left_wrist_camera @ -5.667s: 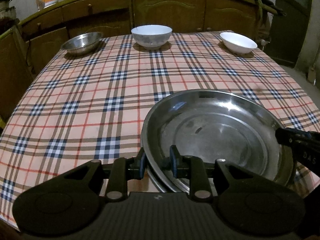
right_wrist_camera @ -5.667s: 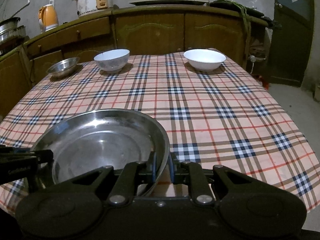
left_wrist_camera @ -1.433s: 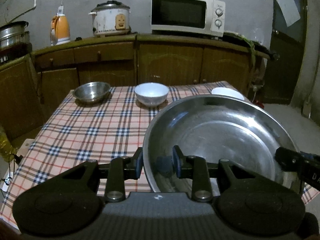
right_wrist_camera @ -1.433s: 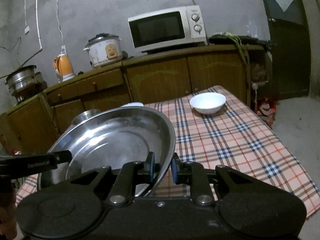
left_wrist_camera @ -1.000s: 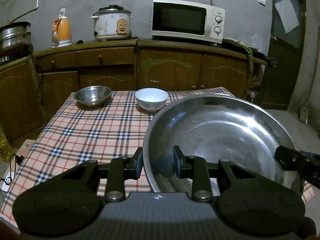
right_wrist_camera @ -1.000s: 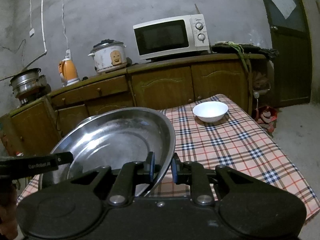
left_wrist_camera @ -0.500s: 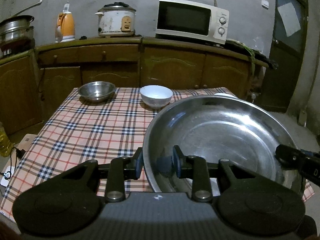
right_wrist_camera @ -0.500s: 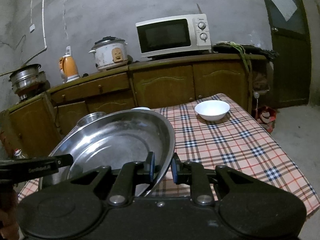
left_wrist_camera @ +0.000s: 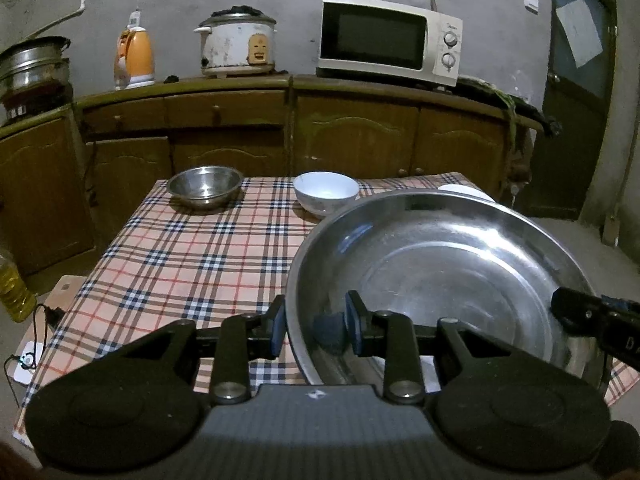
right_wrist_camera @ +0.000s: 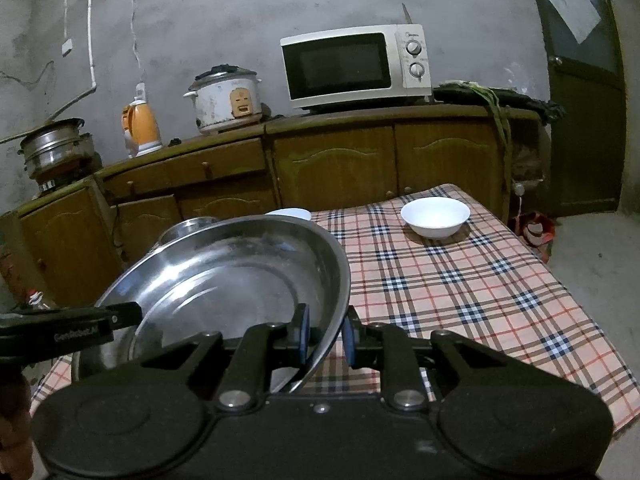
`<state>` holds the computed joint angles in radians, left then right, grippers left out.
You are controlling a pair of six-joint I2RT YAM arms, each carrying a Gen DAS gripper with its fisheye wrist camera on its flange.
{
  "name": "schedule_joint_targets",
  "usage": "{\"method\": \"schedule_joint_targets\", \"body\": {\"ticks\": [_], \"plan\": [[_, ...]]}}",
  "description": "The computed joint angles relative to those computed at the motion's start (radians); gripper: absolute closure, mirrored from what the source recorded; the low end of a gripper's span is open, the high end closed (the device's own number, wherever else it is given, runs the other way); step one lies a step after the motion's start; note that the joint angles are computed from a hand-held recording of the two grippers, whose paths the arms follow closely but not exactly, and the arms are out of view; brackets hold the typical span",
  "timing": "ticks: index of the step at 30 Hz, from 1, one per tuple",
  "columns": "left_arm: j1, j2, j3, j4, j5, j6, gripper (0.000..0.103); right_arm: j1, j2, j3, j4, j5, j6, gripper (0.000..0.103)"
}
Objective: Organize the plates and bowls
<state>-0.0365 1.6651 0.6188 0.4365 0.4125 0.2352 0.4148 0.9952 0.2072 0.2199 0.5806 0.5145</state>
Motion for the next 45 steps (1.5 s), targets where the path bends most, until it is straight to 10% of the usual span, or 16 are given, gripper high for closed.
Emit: {"method": "schedule_joint_targets", "body": {"ticks": [45], "plan": [[0.007, 0.126, 0.127, -0.022, -0.004, 0.038, 0.073, -0.073, 0.293, 0.076, 0.203, -0.058, -0.015, 0.08]]}}
